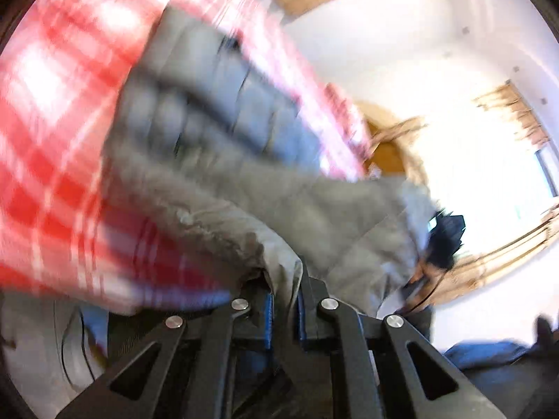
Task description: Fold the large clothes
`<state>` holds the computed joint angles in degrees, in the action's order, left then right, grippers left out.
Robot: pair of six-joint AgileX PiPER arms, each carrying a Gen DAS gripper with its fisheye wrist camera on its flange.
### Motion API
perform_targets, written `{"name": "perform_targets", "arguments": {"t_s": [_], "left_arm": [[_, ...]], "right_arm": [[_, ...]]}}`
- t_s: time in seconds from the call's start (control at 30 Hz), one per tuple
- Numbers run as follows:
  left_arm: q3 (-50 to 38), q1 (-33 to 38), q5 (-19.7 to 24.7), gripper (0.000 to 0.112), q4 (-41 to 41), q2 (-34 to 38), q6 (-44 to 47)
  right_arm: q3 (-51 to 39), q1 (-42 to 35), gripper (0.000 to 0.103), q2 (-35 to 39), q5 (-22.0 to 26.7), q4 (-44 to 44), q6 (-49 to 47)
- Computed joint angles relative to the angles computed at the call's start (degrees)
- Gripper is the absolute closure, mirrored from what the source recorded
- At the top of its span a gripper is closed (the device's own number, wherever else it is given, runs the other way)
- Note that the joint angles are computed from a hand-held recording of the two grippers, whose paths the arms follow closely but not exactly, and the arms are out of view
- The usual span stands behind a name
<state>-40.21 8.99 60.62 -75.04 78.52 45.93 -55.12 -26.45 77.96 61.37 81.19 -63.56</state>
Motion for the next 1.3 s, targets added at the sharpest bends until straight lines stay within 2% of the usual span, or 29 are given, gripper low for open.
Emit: {"name": "perform_targets", "arguments": {"t_s": [0.1, 0.17, 0.23, 0.33, 0.4, 0.5, 0.57, 0.63, 0.67, 0.7, 0.73, 0.8, 0.87, 0.9, 0.97, 1.0, 1.07, 1.13, 1.17, 1.2, 1.23, 1.3], "left_arm": [[-8.11, 3.56, 1.79, 0.103, -1.26, 3.00, -2.25], [-16.25, 4.58, 1.02, 0.103, -2.42, 8.40, -6.20], [-22.95, 4.29, -1.53, 0.103, -2.25, 12.87, -8.64], [-37.97, 2.92, -8.90, 0.103, 3.11, 23.74, -15.59], [-45.57, 1.09, -13.24, 0.103, 7.36, 30.41, -20.52], [-59.32, -1.25, -14.54, 0.102, 15.15, 41.86, -30.20], [-67.58, -1.45, -12.69, 0.102, 18.50, 48.22, -36.73], [-72.24, -0.57, -10.53, 0.099, 16.73, 52.63, -38.56], [-73.46, 0.03, -9.34, 0.096, 15.59, 53.80, -38.60], [-73.91, 0.63, -8.06, 0.094, 13.78, 54.50, -38.14], [-73.45, 1.67, -6.67, 0.092, 10.75, 54.97, -36.77], [-72.49, 3.39, -4.52, 0.088, 4.73, 55.27, -34.84], [-70.91, 5.19, -3.81, 0.079, -0.79, 54.82, -33.24], [-68.66, 6.09, -4.96, 0.074, -3.44, 53.43, -31.90], [-65.87, 7.11, -10.39, 0.044, -4.74, 50.54, -31.01], [-63.33, 8.09, -12.77, 0.040, -5.42, 48.30, -30.09], [-60.49, 9.78, -15.64, 0.037, -0.78, 43.44, -33.97], [-60.55, 8.77, -17.68, 0.037, 10.68, 39.71, -37.87], [-60.90, 7.61, -18.14, 0.037, 16.41, 38.35, -38.35], [-60.47, 5.83, -18.43, 0.037, 22.14, 36.36, -37.23], [-60.89, 3.67, -17.86, 0.037, 27.87, 34.91, -37.33], [-62.68, -0.40, -15.01, 0.037, 35.49, 33.58, -37.36]], "right_arm": [[-5.50, 3.07, 0.090, 4.53, -4.30, -0.14, 2.59], [-9.94, 5.31, 0.090, 8.36, -7.89, -0.70, 5.44], [-15.37, 8.58, 0.090, 12.80, -13.65, -2.79, 9.35], [-24.44, 13.98, 0.090, 21.37, -23.91, -9.99, 17.04], [-29.69, 16.24, 0.089, 27.61, -28.03, -14.08, 21.72], [-36.73, 19.52, 0.085, 36.50, -33.88, -24.59, 33.31], [-39.72, 21.26, 0.079, 40.65, -36.67, -32.71, 41.67], [-41.56, 21.76, 0.062, 43.80, -37.85, -35.08, 43.78], [-41.19, 21.62, 0.050, 44.16, -38.47, -33.35, 42.11], [-40.53, 21.33, 0.037, 44.32, -39.12, -31.26, 40.14], [-40.01, 20.93, 0.031, 44.32, -39.46, -30.30, 39.52], [-38.96, 20.07, 0.009, 44.16, -40.05, -28.23, 38.57], [-38.24, 19.64, 0.003, 43.96, -40.23, -28.60, 39.81], [-37.91, 18.84, 0.003, 43.93, -39.37, -27.39, 39.02], [-36.90, 18.17, 0.003, 43.22, -38.86, -27.03, 38.86], [-36.34, 17.95, 0.003, 42.59, -38.84, -27.17, 38.76], [-34.62, 17.37, 0.004, 40.59, -38.70, -25.11, 36.31], [-29.97, 16.52, 0.008, 36.44, -40.37, -15.54, 26.34], [-26.84, 16.33, 0.012, 32.88, -41.94, -11.01, 20.72], [-24.72, 16.37, 0.021, 29.90, -42.76, -8.77, 16.43], [-23.72, 16.67, 0.032, 28.07, -42.88, -8.83, 14.39], [-22.54, 17.89, 0.040, 23.33, -40.47, -15.71, 14.77]]}}
